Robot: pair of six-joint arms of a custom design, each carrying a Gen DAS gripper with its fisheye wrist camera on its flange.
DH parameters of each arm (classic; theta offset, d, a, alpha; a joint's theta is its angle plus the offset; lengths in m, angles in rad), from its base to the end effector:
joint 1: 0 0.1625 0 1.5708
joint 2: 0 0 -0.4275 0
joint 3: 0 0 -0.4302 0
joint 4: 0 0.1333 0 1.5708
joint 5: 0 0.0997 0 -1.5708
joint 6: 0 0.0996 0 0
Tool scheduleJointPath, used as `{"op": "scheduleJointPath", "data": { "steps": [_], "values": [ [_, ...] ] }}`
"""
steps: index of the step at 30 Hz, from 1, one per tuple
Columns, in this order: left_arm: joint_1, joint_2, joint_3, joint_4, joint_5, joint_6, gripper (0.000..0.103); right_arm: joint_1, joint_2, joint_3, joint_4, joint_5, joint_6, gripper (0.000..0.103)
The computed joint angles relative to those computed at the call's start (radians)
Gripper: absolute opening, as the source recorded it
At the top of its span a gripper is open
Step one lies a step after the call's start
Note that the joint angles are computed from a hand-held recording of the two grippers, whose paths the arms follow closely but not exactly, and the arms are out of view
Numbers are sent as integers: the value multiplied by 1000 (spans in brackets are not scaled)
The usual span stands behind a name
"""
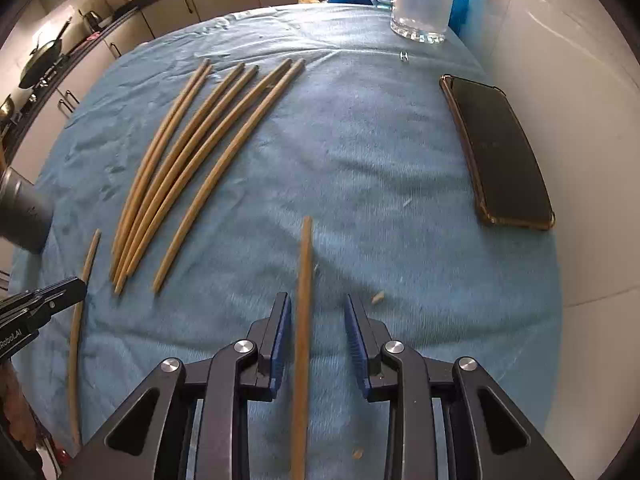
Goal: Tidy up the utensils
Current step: 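Close the left tool on a chopstick while the right tool grasps another chopstick, then carry the left tool's chopstick to the black cup while the right tool carries its own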
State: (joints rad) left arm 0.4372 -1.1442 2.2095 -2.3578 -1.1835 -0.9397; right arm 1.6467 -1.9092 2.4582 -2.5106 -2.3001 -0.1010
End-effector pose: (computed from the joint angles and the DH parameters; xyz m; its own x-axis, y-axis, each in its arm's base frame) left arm -0.3405 -0.3478 0.0592 -0.8792 0.1922 -0.4361 0.2733 0.9529 -0.1311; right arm 0.0929 -0.3395 0.3106 -0.7518 0.1026 0.6514 -0.1467 0.9371 -0.3169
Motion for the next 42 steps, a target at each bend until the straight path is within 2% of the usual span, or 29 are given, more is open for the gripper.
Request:
{"op": "scheduleJointPath", "data": {
  "steps": [8, 13, 15, 16, 18, 20, 22, 26, 30, 34, 38, 42],
  "values": [
    [28, 33, -47, 24, -4, 42, 7, 14, 83, -83, 113, -54, 43, 30],
    [23, 48, -50, 8, 15, 53, 7, 14, 122, -124, 147, -49, 70, 27],
    [12, 50, -42, 0, 33, 65, 6, 19, 128, -122, 128, -42, 41, 11],
    [2, 50, -35, -4, 50, 76, 5, 26, 134, -116, 104, -56, 24, 7],
    [-4, 43, -23, -16, 58, 79, 5, 46, 145, -88, 24, -78, -25, 6],
    [-17, 21, -3, -31, 65, 63, 5, 45, 104, -53, -28, -13, -55, 6],
    [-39, -13, 22, -46, 79, 57, 5, 63, 68, -19, -101, 8, -82, 6],
    [-113, -114, 81, -65, 123, 38, 5, 106, -33, 32, -166, 69, -93, 6],
    [-204, -197, 128, -82, 174, 20, 5, 203, -109, 79, -242, 48, -104, 6],
    [-294, -256, 159, -70, 239, -1, 5, 278, -180, 114, -260, 49, -85, 6],
    [-372, -317, 187, -35, 289, -38, 5, 366, -172, 132, -324, 23, -62, 6],
    [-448, -390, 207, 42, 340, -96, 5, 479, -182, 129, -333, -17, -27, 6]
  ]
}}
